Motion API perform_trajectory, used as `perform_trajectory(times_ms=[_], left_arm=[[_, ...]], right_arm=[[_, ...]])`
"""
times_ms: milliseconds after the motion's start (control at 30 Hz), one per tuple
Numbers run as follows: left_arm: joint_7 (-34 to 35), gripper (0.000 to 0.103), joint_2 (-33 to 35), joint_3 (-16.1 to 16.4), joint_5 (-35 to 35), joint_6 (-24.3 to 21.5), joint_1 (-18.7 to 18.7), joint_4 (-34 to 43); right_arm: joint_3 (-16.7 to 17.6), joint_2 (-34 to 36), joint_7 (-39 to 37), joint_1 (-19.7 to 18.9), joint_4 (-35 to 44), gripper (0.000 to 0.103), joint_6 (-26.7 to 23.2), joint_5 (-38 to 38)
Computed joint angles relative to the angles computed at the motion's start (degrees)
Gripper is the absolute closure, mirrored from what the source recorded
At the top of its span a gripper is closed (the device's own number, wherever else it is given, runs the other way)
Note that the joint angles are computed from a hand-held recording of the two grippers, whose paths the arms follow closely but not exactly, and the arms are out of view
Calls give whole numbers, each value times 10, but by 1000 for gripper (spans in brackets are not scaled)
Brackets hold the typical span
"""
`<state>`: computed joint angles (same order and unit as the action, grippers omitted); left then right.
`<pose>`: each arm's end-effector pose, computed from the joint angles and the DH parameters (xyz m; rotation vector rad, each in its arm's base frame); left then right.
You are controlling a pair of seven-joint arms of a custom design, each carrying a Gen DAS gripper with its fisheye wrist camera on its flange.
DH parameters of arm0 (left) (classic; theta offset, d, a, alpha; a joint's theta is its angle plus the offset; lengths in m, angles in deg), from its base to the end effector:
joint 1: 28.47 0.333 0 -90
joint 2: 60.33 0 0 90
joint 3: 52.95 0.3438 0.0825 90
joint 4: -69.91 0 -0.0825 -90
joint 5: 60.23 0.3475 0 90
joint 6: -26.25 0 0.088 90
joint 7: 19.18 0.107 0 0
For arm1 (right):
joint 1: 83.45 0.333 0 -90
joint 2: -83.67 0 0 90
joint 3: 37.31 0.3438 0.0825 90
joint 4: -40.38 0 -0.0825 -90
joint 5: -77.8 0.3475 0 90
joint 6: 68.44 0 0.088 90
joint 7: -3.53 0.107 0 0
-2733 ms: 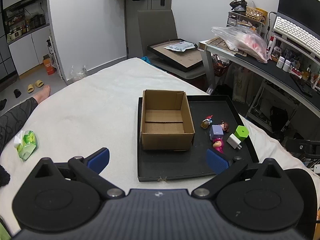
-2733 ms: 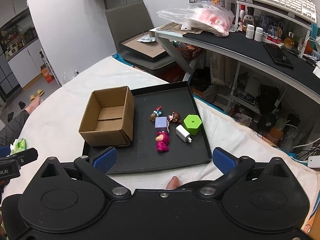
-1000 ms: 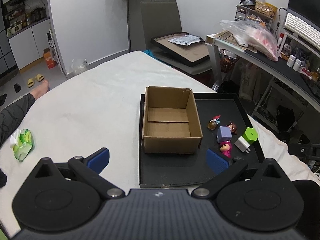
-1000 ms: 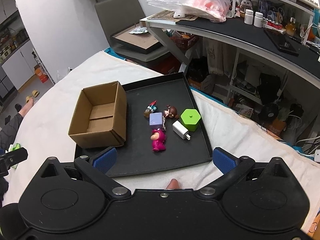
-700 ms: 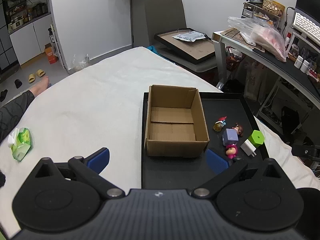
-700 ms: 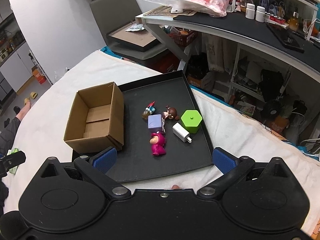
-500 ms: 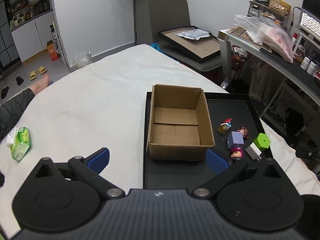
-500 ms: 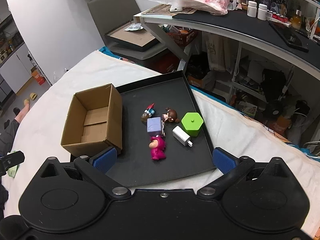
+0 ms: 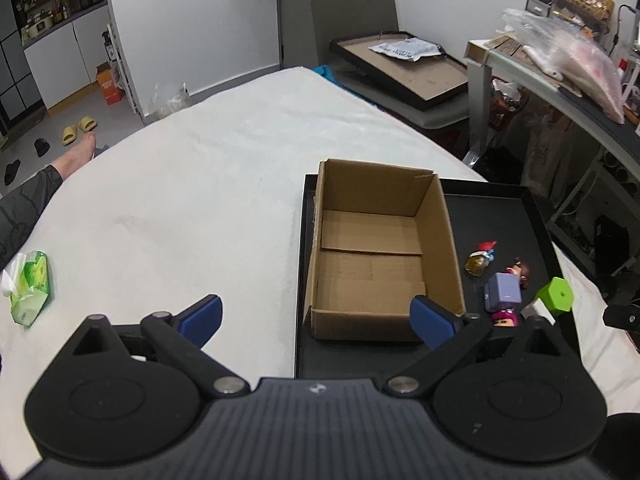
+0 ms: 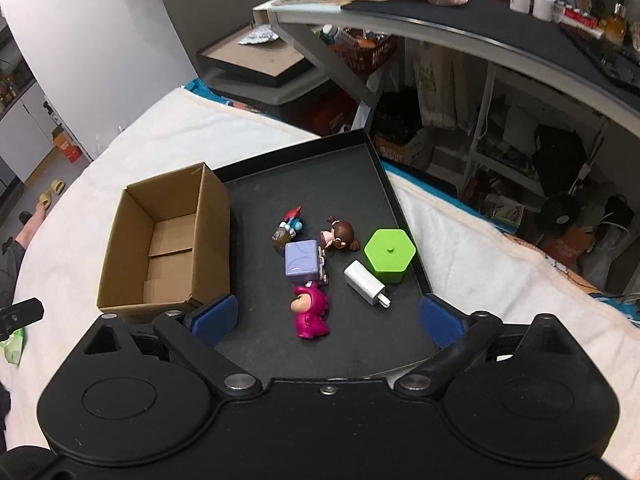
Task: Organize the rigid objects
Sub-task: 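Lower the right gripper onto the pink figurine and close it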
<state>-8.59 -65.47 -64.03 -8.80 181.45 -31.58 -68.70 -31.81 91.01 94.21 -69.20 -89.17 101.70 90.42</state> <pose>0.4514 -0.1436 0.4260 -2.1356 1.4529 -0.4726 0.5274 0.1718 0.4239 -1.9377 1.7138 -0.3164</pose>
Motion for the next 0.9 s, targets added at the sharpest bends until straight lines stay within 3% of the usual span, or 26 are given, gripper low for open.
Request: perform_trajectory(times_ms=[267, 700, 900], left_arm=[[5, 10, 53, 21, 11, 15, 0, 26], [32, 41, 130, 65, -21, 34, -13, 62], [52, 50, 162, 81, -38, 35, -21, 87]], right_arm=[[1, 47, 9, 0, 53, 6, -45, -9], [-1, 141, 37, 7, 152, 10, -138, -24], [-4, 185, 56, 13, 203, 11, -179, -39]])
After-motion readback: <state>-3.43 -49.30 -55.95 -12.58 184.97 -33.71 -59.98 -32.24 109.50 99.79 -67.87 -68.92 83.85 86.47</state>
